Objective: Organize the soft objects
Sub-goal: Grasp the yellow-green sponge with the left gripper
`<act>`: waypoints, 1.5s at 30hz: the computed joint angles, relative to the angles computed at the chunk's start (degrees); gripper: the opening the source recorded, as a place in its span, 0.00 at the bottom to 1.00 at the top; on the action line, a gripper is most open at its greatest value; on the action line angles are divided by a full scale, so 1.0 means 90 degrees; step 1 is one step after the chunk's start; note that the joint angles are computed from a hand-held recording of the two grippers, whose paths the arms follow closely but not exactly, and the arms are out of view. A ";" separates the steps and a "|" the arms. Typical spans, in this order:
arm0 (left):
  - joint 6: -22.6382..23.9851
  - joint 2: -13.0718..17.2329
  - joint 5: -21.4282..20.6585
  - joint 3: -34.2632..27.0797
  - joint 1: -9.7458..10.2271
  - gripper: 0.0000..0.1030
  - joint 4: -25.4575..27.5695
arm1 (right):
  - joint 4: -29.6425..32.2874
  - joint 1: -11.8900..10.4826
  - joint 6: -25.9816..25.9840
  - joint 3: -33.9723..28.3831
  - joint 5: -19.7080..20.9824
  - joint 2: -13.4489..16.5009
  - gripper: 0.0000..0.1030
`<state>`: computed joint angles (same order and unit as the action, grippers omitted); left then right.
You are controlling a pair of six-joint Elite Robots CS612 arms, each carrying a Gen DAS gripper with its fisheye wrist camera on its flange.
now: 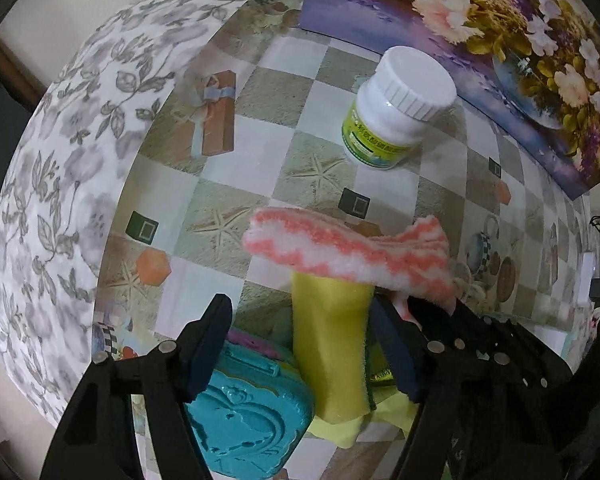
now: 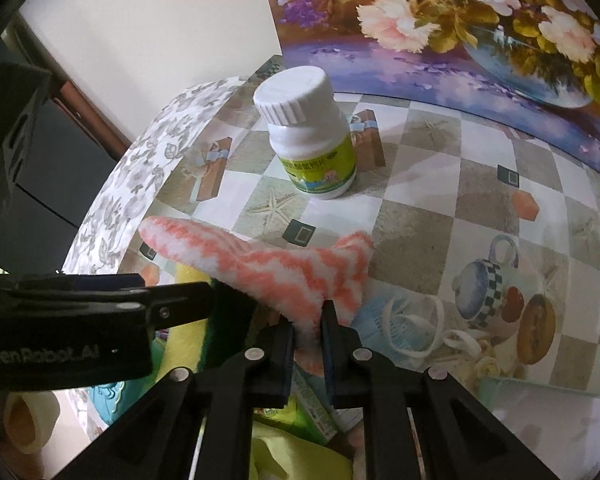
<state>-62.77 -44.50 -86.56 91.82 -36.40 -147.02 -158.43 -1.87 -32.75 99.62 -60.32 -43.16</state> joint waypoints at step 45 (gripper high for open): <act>-0.0083 -0.0426 0.1347 0.0589 -0.0434 0.26 -0.0852 | -0.0668 -0.0453 0.0653 0.0521 0.0886 -0.0367 0.13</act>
<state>-63.52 -48.33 -74.44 97.12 -40.30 -154.68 -164.44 -5.95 -26.88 104.30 -52.35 -46.46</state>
